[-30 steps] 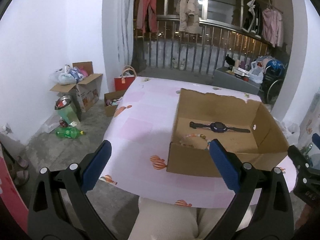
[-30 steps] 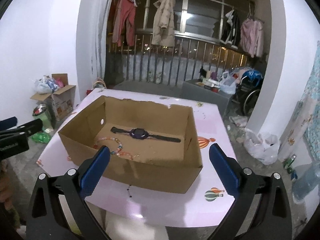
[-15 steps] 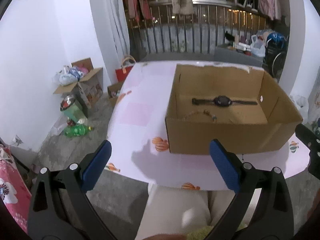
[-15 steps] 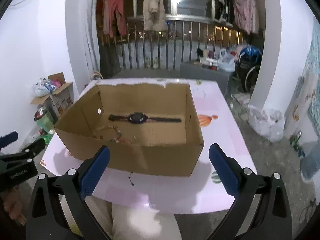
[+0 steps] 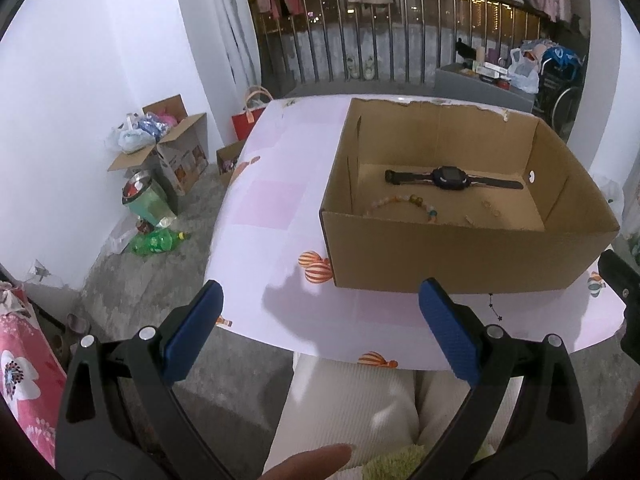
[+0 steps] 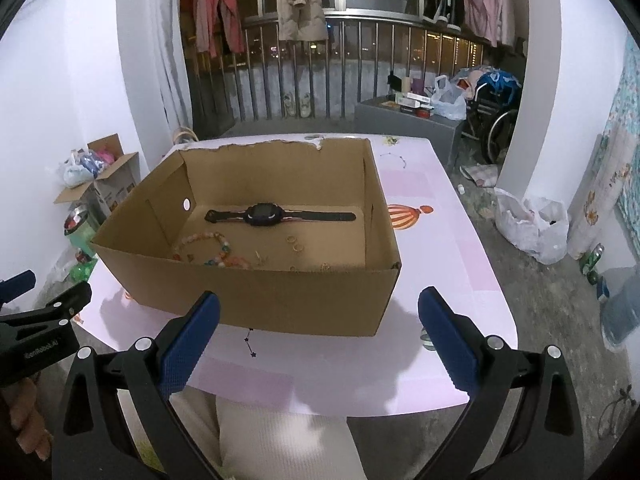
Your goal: Organize jewelry
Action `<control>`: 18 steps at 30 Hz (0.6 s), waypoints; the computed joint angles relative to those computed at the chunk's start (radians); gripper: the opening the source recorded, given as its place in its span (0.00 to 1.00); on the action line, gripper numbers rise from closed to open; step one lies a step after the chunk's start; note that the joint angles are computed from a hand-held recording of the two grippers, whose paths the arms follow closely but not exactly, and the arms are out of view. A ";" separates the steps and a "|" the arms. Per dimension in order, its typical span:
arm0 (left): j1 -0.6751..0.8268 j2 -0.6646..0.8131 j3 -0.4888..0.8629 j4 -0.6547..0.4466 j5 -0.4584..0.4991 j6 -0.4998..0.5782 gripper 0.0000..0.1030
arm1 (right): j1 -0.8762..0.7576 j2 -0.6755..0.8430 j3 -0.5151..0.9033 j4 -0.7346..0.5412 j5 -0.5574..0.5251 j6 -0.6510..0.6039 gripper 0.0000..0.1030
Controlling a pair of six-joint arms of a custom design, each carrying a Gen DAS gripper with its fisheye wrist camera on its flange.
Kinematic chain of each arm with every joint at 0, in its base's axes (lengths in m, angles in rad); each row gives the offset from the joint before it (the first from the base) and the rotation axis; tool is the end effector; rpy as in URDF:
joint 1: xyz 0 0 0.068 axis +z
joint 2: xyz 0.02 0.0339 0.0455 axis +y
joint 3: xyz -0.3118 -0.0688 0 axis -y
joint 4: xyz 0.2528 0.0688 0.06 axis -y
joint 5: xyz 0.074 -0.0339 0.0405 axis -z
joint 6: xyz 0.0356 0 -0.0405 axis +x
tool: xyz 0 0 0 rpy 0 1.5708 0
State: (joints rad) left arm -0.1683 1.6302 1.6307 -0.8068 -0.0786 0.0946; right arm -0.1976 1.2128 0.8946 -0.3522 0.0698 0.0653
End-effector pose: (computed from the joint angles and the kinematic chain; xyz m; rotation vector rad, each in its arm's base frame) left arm 0.3623 -0.0587 0.4059 0.2740 2.3588 0.0581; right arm 0.2500 -0.0526 0.3154 0.3315 2.2189 -0.1498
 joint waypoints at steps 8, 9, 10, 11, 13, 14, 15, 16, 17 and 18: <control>0.010 0.030 0.050 -0.056 0.007 -0.025 0.92 | 0.007 0.018 0.029 -0.025 0.007 0.000 0.94; 0.013 0.035 0.057 -0.063 0.011 -0.027 0.92 | 0.009 0.020 0.032 -0.027 0.008 0.001 0.94; 0.014 0.039 0.064 -0.070 0.013 -0.030 0.92 | 0.010 0.022 0.033 -0.029 0.010 0.003 0.94; 0.013 0.043 0.068 -0.074 0.012 -0.034 0.92 | 0.012 0.023 0.036 -0.032 0.012 0.004 0.94; 0.014 0.050 0.077 -0.082 0.017 -0.035 0.92 | 0.014 0.030 0.045 -0.041 0.013 0.008 0.94; 0.014 0.054 0.083 -0.086 0.018 -0.036 0.92 | 0.015 0.033 0.048 -0.045 0.013 0.009 0.94; 0.015 0.058 0.087 -0.090 0.020 -0.036 0.92 | 0.015 0.039 0.053 -0.050 0.014 0.010 0.94; 0.015 0.062 0.092 -0.094 0.023 -0.036 0.92 | 0.014 0.042 0.056 -0.054 0.013 0.009 0.94; 0.012 0.066 0.097 -0.098 0.020 -0.038 0.92 | 0.012 0.046 0.058 -0.056 0.014 0.009 0.94; 0.012 0.069 0.100 -0.101 0.021 -0.038 0.92 | 0.013 0.050 0.061 -0.059 0.018 0.011 0.94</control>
